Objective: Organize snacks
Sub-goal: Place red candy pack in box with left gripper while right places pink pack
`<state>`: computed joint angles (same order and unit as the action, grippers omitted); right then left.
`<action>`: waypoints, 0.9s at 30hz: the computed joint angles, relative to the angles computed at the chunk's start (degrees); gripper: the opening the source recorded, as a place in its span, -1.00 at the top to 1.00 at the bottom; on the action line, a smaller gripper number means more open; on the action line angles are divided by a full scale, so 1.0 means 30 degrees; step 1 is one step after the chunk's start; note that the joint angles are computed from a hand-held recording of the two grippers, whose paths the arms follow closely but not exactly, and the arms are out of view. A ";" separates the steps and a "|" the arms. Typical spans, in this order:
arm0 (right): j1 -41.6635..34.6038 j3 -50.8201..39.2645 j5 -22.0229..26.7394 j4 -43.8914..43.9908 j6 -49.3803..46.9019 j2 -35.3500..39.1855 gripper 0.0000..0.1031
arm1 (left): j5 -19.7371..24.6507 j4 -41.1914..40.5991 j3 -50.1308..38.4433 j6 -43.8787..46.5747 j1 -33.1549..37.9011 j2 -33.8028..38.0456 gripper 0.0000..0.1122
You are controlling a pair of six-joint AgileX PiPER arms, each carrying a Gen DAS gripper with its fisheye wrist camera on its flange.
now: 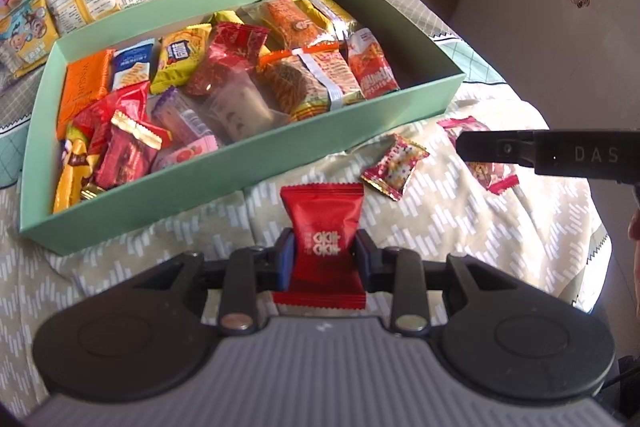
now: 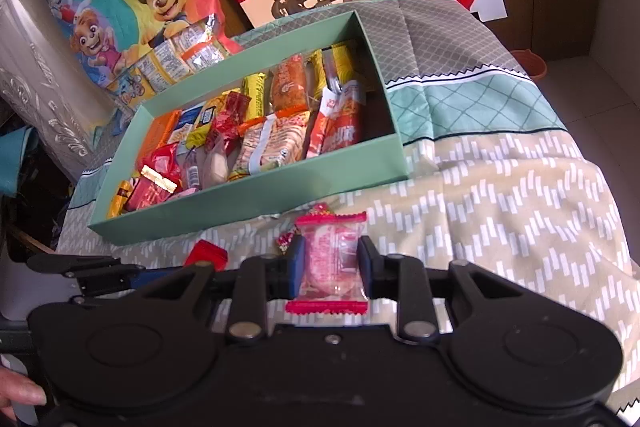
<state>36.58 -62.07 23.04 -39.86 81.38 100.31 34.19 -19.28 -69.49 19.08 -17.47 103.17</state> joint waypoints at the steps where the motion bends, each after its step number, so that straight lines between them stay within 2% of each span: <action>1: -0.0019 -0.0384 -0.0040 0.0421 -0.0565 0.0097 0.47 | 0.0113 -0.0357 -0.0005 0.0323 0.0316 -0.0285 0.45; 7: -0.0468 -0.4515 0.0552 0.4606 -0.6032 0.1861 0.47 | 0.0240 -0.0582 -0.1344 0.0526 0.1813 -0.0555 0.45; 14: -0.1369 -1.0956 0.2513 0.9100 -1.1219 0.5516 0.47 | 0.1023 0.0857 -0.5415 -0.1443 0.2992 0.2043 0.45; 19: -0.1661 -1.4891 0.4226 1.0002 -1.2538 0.8088 0.47 | 0.1677 0.1720 -0.7612 -0.2491 0.3183 0.3746 0.45; 27: -0.1862 -1.8211 0.5773 1.0419 -1.3340 1.0356 0.47 | 0.2359 0.2156 -0.9476 -0.3011 0.3151 0.5389 0.45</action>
<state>30.99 -116.70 40.36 -8.61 41.36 131.38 41.26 -12.81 -97.92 10.04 -8.02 119.34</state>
